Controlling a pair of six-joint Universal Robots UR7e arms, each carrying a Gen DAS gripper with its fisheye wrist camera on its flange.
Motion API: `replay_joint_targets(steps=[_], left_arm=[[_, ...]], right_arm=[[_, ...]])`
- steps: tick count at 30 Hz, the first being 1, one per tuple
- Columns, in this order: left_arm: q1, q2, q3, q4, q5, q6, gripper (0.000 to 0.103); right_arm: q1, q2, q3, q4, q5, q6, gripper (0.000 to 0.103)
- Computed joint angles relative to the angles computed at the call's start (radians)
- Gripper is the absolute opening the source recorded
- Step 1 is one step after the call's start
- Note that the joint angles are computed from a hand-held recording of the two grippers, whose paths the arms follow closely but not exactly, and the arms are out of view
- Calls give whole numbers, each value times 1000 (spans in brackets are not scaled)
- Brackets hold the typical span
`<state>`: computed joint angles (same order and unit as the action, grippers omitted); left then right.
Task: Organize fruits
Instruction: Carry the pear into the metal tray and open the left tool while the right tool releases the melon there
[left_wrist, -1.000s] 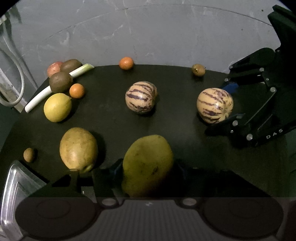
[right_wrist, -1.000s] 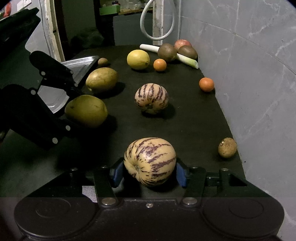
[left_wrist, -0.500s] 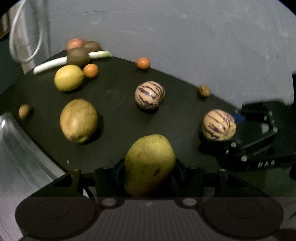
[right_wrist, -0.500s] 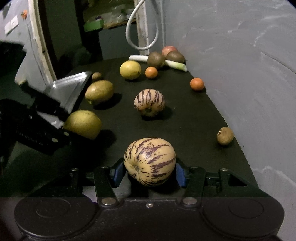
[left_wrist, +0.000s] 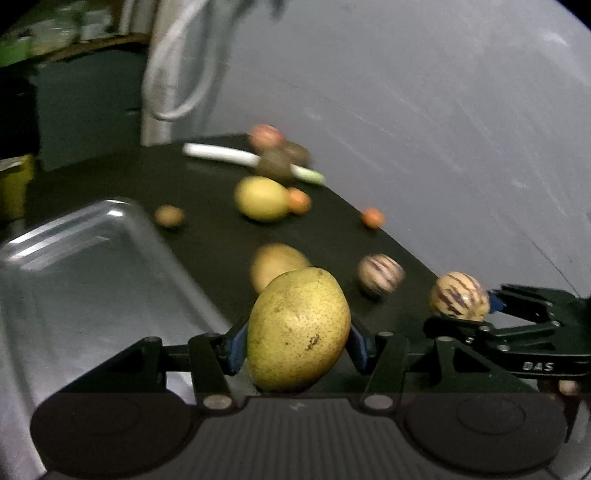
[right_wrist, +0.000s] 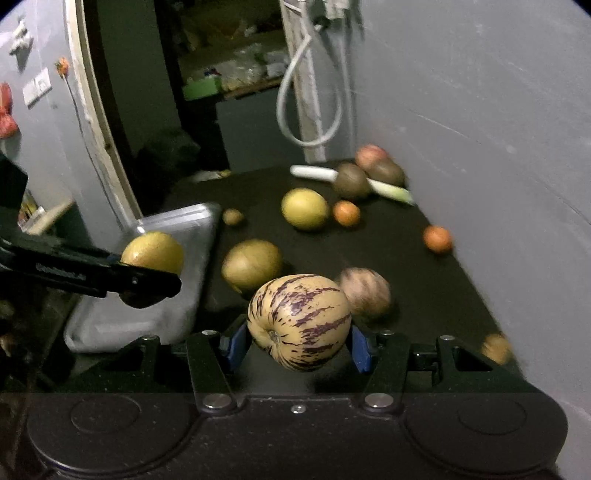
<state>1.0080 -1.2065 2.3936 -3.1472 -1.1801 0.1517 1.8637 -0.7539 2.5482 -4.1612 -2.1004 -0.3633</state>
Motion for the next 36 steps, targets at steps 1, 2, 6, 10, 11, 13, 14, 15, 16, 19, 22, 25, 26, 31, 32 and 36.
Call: replay_joint_targets(steps=[1, 2, 6, 10, 11, 13, 14, 15, 16, 19, 22, 25, 26, 31, 32, 36], left_arm=[[11, -10, -8, 1, 11, 9, 58], [23, -24, -20, 4, 27, 20, 58], [87, -67, -74, 25, 56, 58, 58], [158, -83, -140, 39, 74, 122, 58], [178, -82, -160, 46, 72, 136, 58], [217, -78, -199, 67, 63, 159, 58], [235, -71, -221, 79, 60, 169, 58], [255, -61, -247, 93, 56, 183, 58], [270, -52, -267, 103, 51, 196, 58], [310, -32, -322, 143, 37, 232, 58], [341, -3, -372, 178, 23, 262, 58], [364, 20, -408, 208, 13, 281, 58], [370, 28, -422, 222, 10, 285, 58], [385, 51, -452, 260, -2, 281, 58], [387, 51, -453, 263, -6, 284, 58], [386, 65, -464, 270, 1, 297, 58]], right_arm=[[9, -4, -26, 36, 10, 13, 57], [18, -5, -50, 66, 18, 23, 57], [53, 12, -164, 187, 46, 44, 57], [82, 65, -311, 302, 64, 58, 57], [89, 86, -353, 331, 62, 54, 57], [102, 131, -434, 380, 53, 37, 57], [106, 152, -463, 395, 48, 25, 57], [108, 177, -506, 420, 41, 9, 57], [111, 198, -540, 442, 33, 0, 57], [113, 260, -634, 508, 5, -29, 57], [113, 313, -708, 573, -33, -68, 57], [114, 353, -758, 616, -67, -99, 57], [115, 367, -778, 634, -80, -103, 57], [123, 408, -822, 671, -124, -72, 57], [126, 416, -833, 681, -136, -76, 57], [130, 430, -856, 708, -167, -86, 57]])
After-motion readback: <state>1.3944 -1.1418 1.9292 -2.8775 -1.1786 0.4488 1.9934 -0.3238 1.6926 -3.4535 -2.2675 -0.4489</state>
